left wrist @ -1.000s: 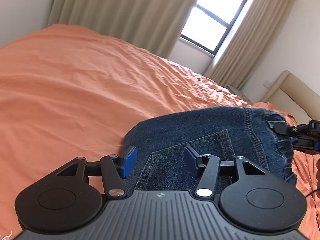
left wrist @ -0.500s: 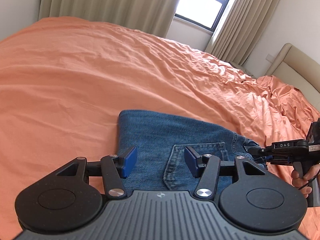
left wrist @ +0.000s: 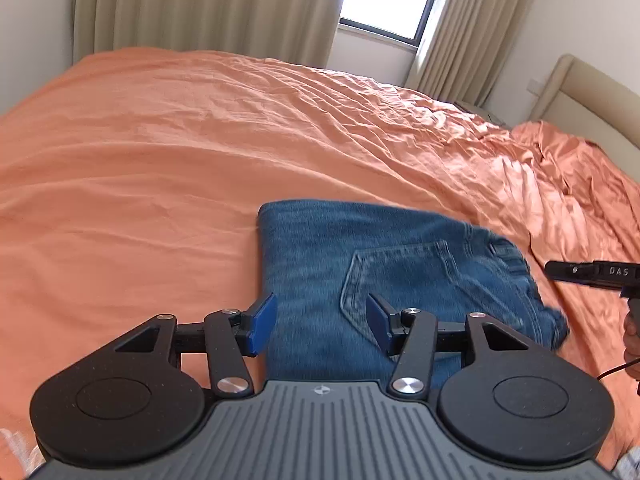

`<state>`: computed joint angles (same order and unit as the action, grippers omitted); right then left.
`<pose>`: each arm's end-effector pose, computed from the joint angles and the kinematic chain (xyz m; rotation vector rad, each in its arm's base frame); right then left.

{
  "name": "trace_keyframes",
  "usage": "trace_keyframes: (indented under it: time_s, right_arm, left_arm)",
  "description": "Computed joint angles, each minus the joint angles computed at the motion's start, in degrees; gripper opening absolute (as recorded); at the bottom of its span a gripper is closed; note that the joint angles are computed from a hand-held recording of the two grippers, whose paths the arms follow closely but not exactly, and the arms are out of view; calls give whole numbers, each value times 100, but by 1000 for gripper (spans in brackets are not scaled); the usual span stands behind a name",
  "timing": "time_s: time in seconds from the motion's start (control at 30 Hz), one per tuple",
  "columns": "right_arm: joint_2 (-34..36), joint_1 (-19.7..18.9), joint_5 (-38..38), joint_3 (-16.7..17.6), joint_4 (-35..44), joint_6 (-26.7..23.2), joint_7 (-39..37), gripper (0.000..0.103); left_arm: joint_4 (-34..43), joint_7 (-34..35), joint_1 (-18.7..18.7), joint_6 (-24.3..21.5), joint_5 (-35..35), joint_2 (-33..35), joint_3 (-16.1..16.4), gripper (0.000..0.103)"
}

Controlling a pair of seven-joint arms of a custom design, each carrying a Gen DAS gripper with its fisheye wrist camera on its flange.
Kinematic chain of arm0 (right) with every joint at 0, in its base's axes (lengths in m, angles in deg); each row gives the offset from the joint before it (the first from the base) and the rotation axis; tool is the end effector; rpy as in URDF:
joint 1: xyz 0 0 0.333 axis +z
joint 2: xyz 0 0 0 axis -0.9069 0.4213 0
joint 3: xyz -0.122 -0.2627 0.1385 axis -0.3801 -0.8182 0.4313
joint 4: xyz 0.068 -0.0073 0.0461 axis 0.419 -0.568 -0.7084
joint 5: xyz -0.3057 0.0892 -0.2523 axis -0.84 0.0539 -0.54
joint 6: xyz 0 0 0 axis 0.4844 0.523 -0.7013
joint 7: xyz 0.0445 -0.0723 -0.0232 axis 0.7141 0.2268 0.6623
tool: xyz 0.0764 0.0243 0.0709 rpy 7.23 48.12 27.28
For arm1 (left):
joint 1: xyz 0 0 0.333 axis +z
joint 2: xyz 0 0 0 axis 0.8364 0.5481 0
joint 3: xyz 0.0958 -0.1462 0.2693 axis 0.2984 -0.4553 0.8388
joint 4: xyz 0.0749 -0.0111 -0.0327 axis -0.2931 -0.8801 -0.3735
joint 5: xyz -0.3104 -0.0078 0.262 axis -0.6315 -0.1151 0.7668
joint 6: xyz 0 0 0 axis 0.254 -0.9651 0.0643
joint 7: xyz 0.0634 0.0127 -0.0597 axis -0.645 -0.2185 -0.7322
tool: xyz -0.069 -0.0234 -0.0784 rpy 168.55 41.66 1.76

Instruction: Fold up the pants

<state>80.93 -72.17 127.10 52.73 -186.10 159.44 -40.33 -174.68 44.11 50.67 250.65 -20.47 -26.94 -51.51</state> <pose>0.6871 -0.0741 0.4653 -1.6788 1.4633 -0.2000 0.6103 -0.1759 0.4964 -1.8858 1.6896 -0.9447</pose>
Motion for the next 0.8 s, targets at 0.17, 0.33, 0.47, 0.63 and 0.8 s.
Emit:
trace_keyframes:
  time_s: [0.17, 0.33, 0.47, 0.63, 0.8]
  right_arm:
    - [-634, 117, 923, 2, -1095, 515, -863, 26]
    - [-376, 190, 900, -104, -1126, 422, -750, 25]
    - [-345, 163, 1159, -73, -1106, 429, -976, 25]
    - [-285, 101, 1325, -80, -1075, 260, -1123, 25]
    - [-311, 121, 1170, -114, -1084, 233, -946, 25]
  left_arm:
    - [-512, 281, -96, -506, 396, -640, -109, 63]
    - [-745, 784, -217, -1139, 724, -941, -269, 67]
    - [-650, 759, -312, -1701, 1169, -774, -396, 67]
    - [-230, 296, -525, -2443, 2225, -317, -395, 38]
    - [-202, 684, -676, -2755, 2666, -517, -423, 16]
